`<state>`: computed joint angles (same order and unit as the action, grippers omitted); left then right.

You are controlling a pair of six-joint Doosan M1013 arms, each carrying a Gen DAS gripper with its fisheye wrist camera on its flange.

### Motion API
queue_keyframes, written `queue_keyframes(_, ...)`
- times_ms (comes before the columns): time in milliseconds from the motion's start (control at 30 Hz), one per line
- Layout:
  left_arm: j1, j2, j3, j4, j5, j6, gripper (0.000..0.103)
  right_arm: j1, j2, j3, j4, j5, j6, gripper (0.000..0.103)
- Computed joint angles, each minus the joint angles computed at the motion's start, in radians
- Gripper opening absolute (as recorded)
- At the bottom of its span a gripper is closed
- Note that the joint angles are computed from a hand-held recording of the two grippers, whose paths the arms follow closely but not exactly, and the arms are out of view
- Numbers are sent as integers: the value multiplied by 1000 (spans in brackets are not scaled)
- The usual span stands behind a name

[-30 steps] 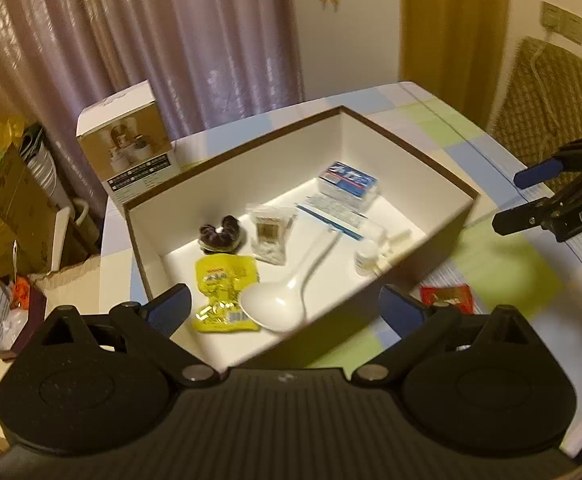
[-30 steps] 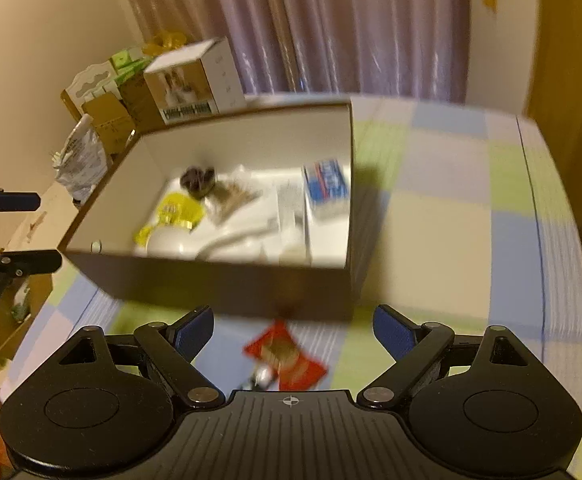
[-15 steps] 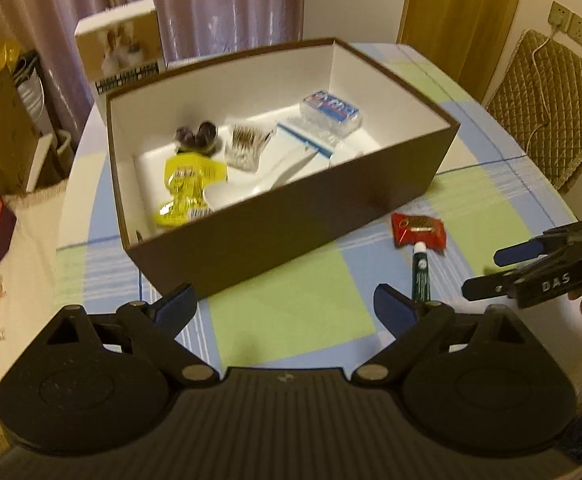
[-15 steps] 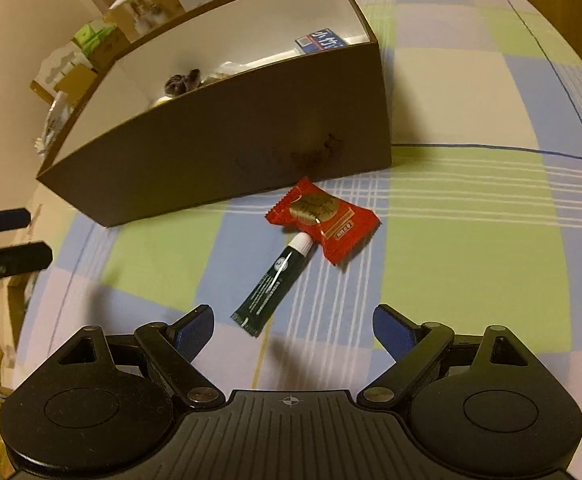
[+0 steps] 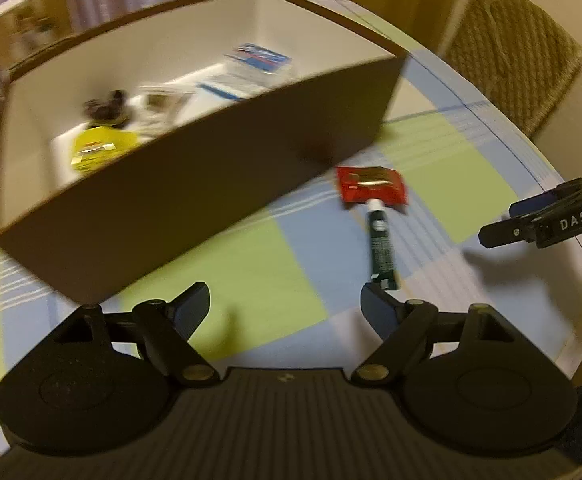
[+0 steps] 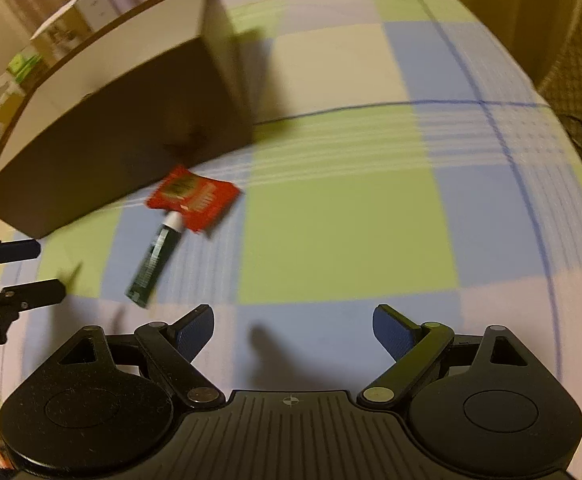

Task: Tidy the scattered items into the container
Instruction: 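Lower the left gripper onto the green tube and close it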

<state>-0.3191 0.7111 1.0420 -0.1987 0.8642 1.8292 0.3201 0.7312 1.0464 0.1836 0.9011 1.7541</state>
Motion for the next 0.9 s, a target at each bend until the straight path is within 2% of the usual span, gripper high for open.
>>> queue_keyframes(167,-20,37,-42,-44,25,93,72,-10,-30,48,-30,-17,46,92)
queue_keyframes(433,-43,91,-107,-70,72,154,59,-27,-55,89,-43,-32,79,92)
queue_keyframes(600,-55,123,-148,-39,86,146,39,-36,-64,107,-37,-40,70,92)
queue_keyframes(733,-62,137,-159,-21,53,136,31,-41,-64,111,-26,-41,47,92)
queue_keyframes(800,-62,139,-163,-29,52,140,14,-42,-62,108,-14,-44,31,92)
queue_keyframes(900,-59,125,-141,-22,49,135,14,-43,-52,94,7,-44,-1,92)
